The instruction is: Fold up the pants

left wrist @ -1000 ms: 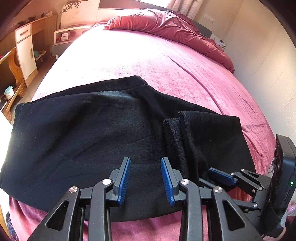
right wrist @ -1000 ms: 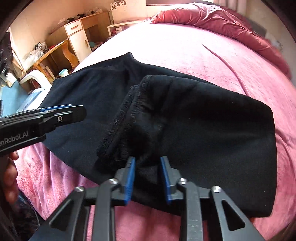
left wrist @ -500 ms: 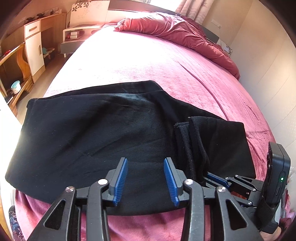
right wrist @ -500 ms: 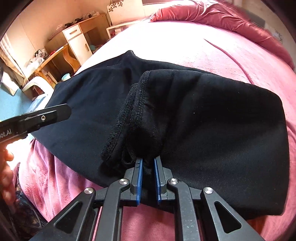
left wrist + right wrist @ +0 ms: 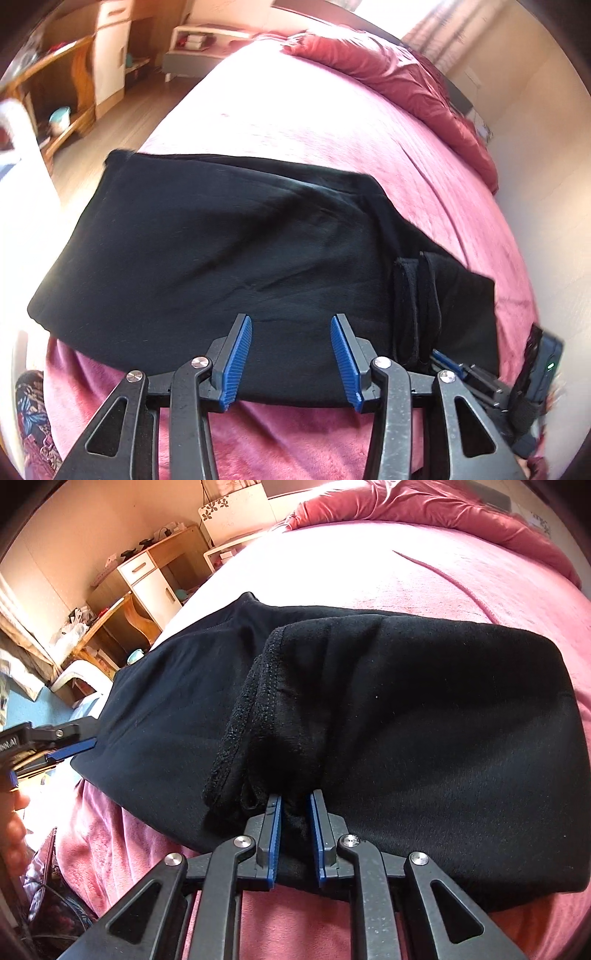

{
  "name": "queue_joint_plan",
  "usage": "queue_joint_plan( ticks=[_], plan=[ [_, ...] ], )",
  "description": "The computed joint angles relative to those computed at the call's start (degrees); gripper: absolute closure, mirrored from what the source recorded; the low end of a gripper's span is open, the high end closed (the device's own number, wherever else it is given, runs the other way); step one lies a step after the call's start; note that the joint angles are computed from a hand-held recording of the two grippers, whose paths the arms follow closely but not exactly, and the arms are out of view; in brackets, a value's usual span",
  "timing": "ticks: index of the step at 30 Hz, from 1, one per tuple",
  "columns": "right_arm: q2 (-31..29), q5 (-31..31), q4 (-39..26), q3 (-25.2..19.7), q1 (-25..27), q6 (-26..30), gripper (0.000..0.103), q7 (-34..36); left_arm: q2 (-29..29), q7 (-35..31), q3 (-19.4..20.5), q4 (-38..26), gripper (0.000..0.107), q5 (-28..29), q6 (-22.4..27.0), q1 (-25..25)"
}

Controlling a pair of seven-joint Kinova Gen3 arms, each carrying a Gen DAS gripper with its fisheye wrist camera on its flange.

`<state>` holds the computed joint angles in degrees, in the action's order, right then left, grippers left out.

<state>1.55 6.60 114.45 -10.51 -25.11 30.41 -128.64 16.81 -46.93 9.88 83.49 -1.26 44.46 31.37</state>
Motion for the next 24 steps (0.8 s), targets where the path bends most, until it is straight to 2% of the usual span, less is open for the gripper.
queue_joint_plan(
  ticks=[6, 9, 12, 14, 17, 21, 23, 24],
  plan=[
    [-1.37, -2.25, 1.91, 0.08, 0.67, -2.21, 0.087, 0.24, -10.45, -1.09, 3.03, 15.3, 0.062, 13.98, -11.18, -14.57],
    [-1.87, -2.32, 2.58, -0.1, 0.97, -2.95, 0.086, -0.12, -15.9, -0.82, -1.15, 23.26, 0.061, 20.97, -16.6, -16.56],
    [-2.32, -2.8, 2.95, -0.13, 1.29, -3.18, 0.086, 0.41, -18.44, -2.82, -7.59, 28.74, 0.059, 27.96, -18.2, -15.43],
    [-2.53, -3.75, 3.02, -0.04, 1.56, -3.06, 0.086, 1.45, -18.52, -3.77, -8.97, 31.25, 0.053, 32.62, -18.71, -16.27],
    [-2.97, -4.61, 3.17, -0.04, 1.9, -2.84, 0.086, 2.39, -16.83, -6.36, -6.36, 33.07, 0.05, 39.61, -17.37, -20.95],
    [-2.61, -3.66, 2.74, -0.38, 1.92, -2.58, 0.086, 1.59, -14.17, -14.2, 0.51, 35.69, 0.051, 48.93, -17.9, -29.03],
    [-2.3, -3.01, 2.44, -0.54, 1.74, -2.54, 0.086, 0.74, -13.12, -18.17, -0.05, 36.69, 0.051, 53.42, -18.41, -29.12],
    [-2.31, -3.13, 2.45, -0.47, 1.73, -2.54, 0.086, 0.94, -12.6, -19.06, -1.68, 36.75, 0.052, 54.65, -18.32, -27.71]
  ],
)
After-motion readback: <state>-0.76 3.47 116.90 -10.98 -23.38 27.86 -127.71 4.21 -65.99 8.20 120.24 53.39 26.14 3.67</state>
